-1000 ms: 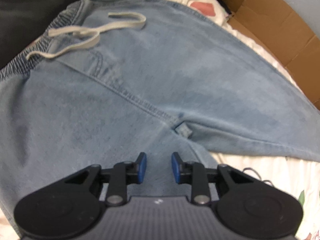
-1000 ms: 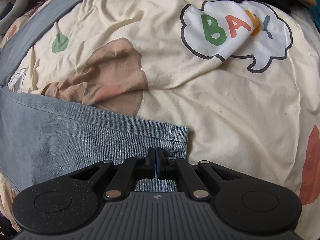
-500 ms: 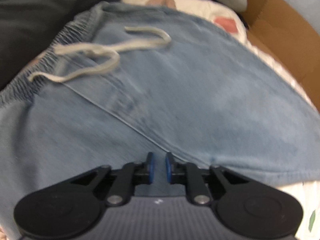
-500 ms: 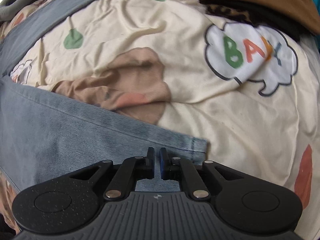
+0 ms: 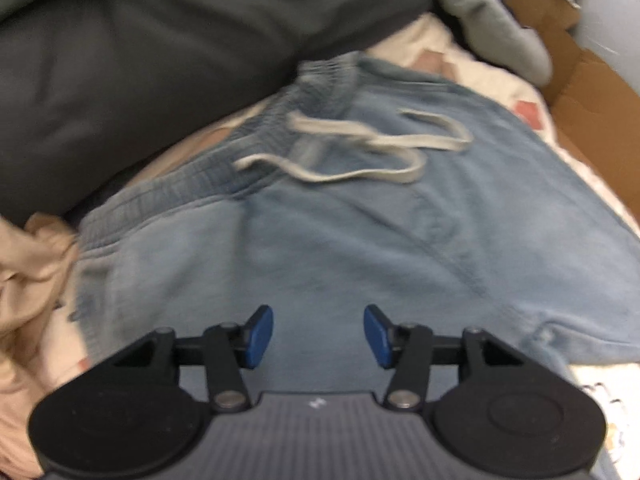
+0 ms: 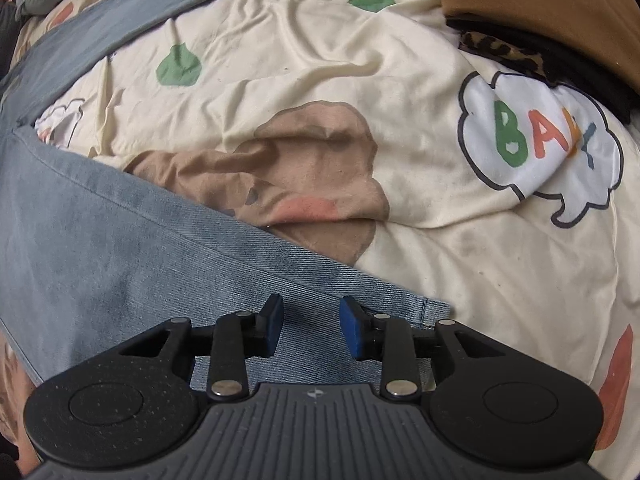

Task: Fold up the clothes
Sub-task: 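Open the right gripper off the hem while the left gripper moves toward the waistband, then pinch the elastic waistband with the left gripper and release it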

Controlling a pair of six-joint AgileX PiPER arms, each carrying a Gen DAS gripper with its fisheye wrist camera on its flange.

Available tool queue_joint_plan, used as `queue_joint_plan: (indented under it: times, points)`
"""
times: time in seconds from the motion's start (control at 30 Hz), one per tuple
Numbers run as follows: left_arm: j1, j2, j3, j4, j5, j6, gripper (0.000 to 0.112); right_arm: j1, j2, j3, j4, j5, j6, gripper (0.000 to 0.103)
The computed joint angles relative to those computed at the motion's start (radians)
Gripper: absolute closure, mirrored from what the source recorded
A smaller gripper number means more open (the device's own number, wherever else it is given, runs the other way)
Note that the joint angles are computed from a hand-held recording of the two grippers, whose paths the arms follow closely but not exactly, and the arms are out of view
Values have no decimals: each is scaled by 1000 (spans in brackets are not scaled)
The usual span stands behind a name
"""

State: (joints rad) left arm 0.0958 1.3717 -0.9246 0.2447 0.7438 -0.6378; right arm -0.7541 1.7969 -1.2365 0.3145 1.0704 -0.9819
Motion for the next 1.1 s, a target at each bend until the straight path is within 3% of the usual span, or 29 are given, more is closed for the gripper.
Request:
queue_joint_plan:
  times: [0.17, 0.3, 0.43, 0.6, 0.7, 0.77, 0.83, 1.0, 1.1]
  points:
    - [115, 20, 34, 25, 22, 14, 69, 13, -11, 1, -15, 1, -10, 65]
    - [215, 28, 45, -8, -13, 61, 78, 17, -11, 7, -29, -9, -12, 65]
    - [295, 60, 6, -17, -11, 71, 109, 19, -7, 21, -42, -28, -8, 65]
    - [394, 108, -64, -106, 2, 119, 109, 17, 0, 33, -34, -46, -20, 65]
    - [360, 115, -98, -74, 53, 57, 109, 13, 1, 31, -32, -41, -29, 65]
    - [334, 97, -114, -80, 82, 52, 94, 10, 7, 15, -33, -23, -24, 65]
    - [299, 67, -118, -75, 89, 68, 87, 8, 13, -5, -35, -1, -15, 65]
    - [220, 50, -135, -7, 101, 24, 88, 17, -2, -54, -16, 55, -15, 65]
    - [235, 89, -137, 14, 81, -19, 88, 32, -2, -83, 6, 84, -19, 65]
